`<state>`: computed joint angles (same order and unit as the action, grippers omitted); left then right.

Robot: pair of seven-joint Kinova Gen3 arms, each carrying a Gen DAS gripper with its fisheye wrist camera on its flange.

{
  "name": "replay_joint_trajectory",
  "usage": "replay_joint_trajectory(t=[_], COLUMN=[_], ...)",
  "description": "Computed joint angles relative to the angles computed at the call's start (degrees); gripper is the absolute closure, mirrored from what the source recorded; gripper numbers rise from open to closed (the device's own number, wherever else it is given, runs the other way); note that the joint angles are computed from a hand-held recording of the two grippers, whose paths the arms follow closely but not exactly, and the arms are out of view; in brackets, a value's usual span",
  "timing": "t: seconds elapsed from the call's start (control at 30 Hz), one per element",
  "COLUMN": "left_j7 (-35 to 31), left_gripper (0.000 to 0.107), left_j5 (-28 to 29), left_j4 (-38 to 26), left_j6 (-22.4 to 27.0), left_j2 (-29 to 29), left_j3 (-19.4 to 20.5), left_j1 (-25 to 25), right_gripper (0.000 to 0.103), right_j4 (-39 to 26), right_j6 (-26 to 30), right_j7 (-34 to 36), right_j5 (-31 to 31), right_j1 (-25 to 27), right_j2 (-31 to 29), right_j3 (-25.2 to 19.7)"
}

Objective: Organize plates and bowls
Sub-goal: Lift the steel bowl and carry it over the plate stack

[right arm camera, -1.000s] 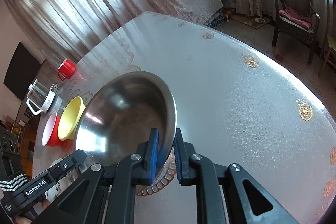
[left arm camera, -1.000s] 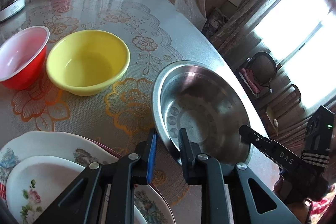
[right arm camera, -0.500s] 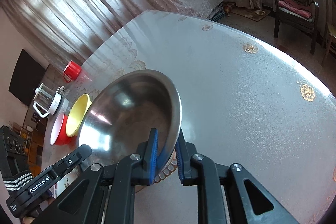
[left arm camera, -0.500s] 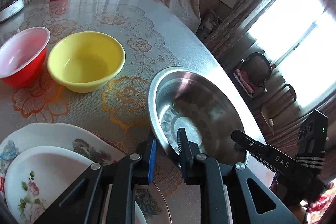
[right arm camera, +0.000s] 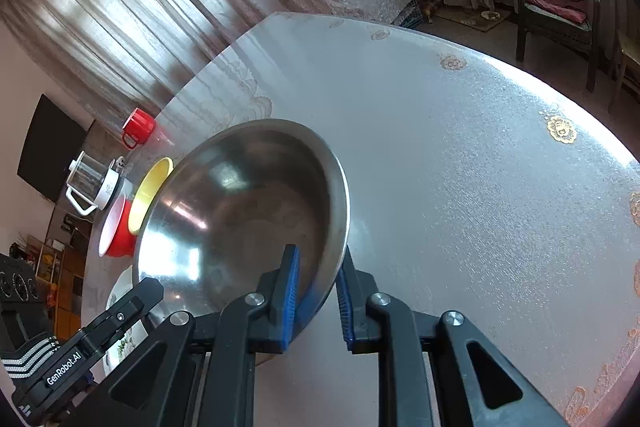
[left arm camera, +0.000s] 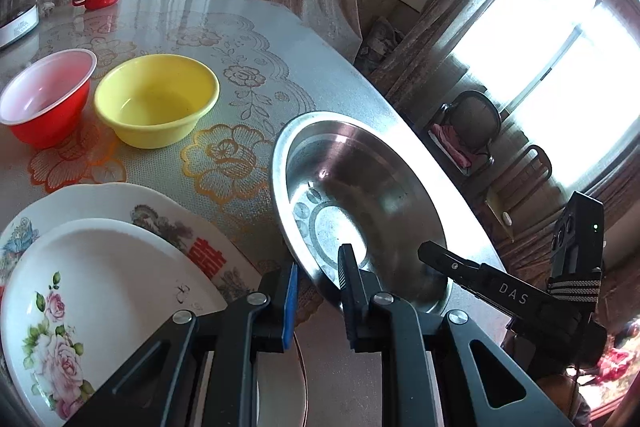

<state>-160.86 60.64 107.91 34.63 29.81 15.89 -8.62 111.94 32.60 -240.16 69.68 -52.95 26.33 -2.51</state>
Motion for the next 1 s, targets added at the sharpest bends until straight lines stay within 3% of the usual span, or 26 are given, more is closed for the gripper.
replay_joint_trajectory(t=[0.2,0.4,0.63,1.0], left_j7=[-3.45,-7.50,-12.00,-16.44], left_gripper=[0.088,0.088,0.088,0.088], left_j5=[2.67,6.23,9.94,13.25], left_j4=[1.25,2.81,3.94,6.35], left_j6=[1.36,3.91,6.61,13.10], left_j2=[-0.64,-1.61,-2.68,-5.40], left_j3=[0.08,-1.44,-4.07,-9.29], left_j1=[-1.48,-2.25,-2.61,-5.75], right_gripper=[0.087,0.087,0.087,0.087], right_j4=[2.46,4.35,3.95,0.38], right_j6=[0.09,2.06,6.10,7.27], right_j7=[-7.00,-13.46,-12.54,-8.20], right_j5=[4.66,9.49,9.72,10.67], right_j1=[-1.45,-1.04,-0.09,-0.80], right_j2=[-1.33,-2.32,-3.07,-2.61], right_j3=[-0.22,-3.21,-7.16,-8.10])
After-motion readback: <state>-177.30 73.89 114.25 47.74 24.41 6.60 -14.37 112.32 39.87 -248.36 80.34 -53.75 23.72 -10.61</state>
